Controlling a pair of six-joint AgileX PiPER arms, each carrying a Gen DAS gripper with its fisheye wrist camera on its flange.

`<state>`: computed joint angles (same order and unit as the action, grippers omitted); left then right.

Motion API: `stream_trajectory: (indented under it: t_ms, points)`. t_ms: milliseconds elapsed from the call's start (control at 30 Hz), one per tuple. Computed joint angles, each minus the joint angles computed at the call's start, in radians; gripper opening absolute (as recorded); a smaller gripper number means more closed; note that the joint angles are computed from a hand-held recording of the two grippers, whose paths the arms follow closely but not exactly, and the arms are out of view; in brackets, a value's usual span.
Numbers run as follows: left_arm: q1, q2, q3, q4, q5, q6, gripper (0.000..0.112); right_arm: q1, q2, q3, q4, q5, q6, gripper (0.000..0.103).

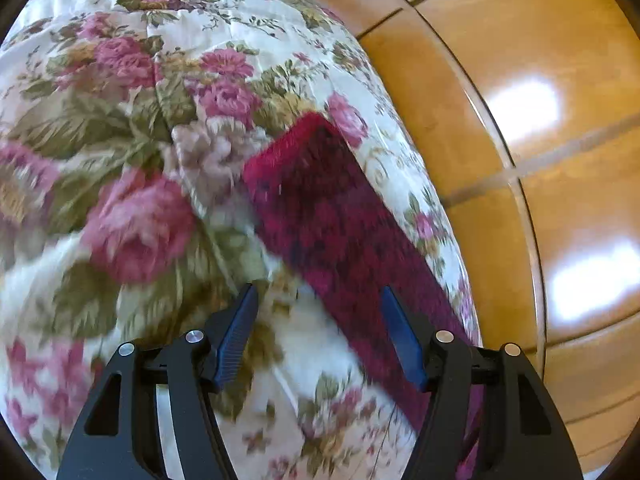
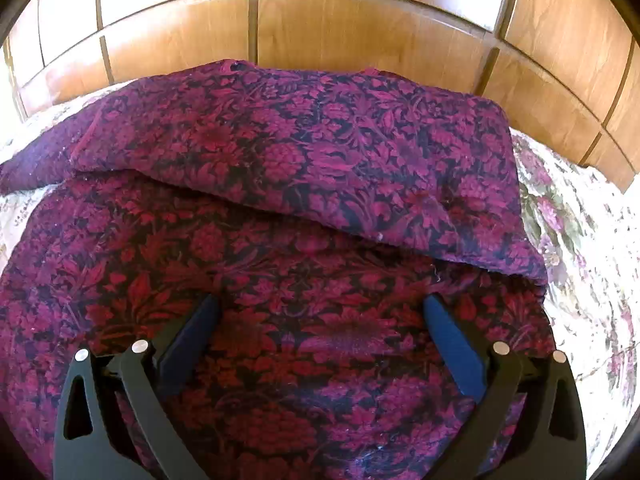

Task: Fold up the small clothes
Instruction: 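Fold the held side over the body with the left gripper, release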

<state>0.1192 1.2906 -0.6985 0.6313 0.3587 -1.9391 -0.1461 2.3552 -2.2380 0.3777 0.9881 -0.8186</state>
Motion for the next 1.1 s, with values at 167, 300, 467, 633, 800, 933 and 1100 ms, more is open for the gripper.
stream_trajectory:
  t_ms: [167,300,467,633,800,933,1100]
  points:
    - [0.089,0.087,-0.058,-0.103,-0.027,0.188,0.022,-0.006,-0.022,0.051,0.017,-0.04,-0.025,0.101]
    - [0.04,0.077,-0.074,0.015,-0.015,0.098,0.013,-0.006,-0.052,0.112,0.027,-0.073,-0.038,0.101]
    - [-0.168,0.091,-0.197,0.194,0.088,0.038,0.013,-0.006,-0.053,0.114,0.029,-0.074,-0.042,0.101]
    - [-0.382,0.242,-0.424,0.25,0.159,0.122,0.013,-0.007,-0.051,0.112,0.03,-0.074,-0.044,0.101]
    - [-0.49,0.463,-0.674,0.115,0.157,0.316,0.013,-0.009,-0.055,0.119,0.035,-0.075,-0.048,0.101]
    - [-0.545,0.625,-0.859,-0.03,0.184,0.474,0.013,-0.014,-0.048,0.102,0.04,-0.062,-0.048,0.101]
    - [-0.571,0.779,-1.068,-0.146,0.27,0.627,0.04,-0.02,-0.025,0.053,0.045,-0.029,-0.039,0.101]
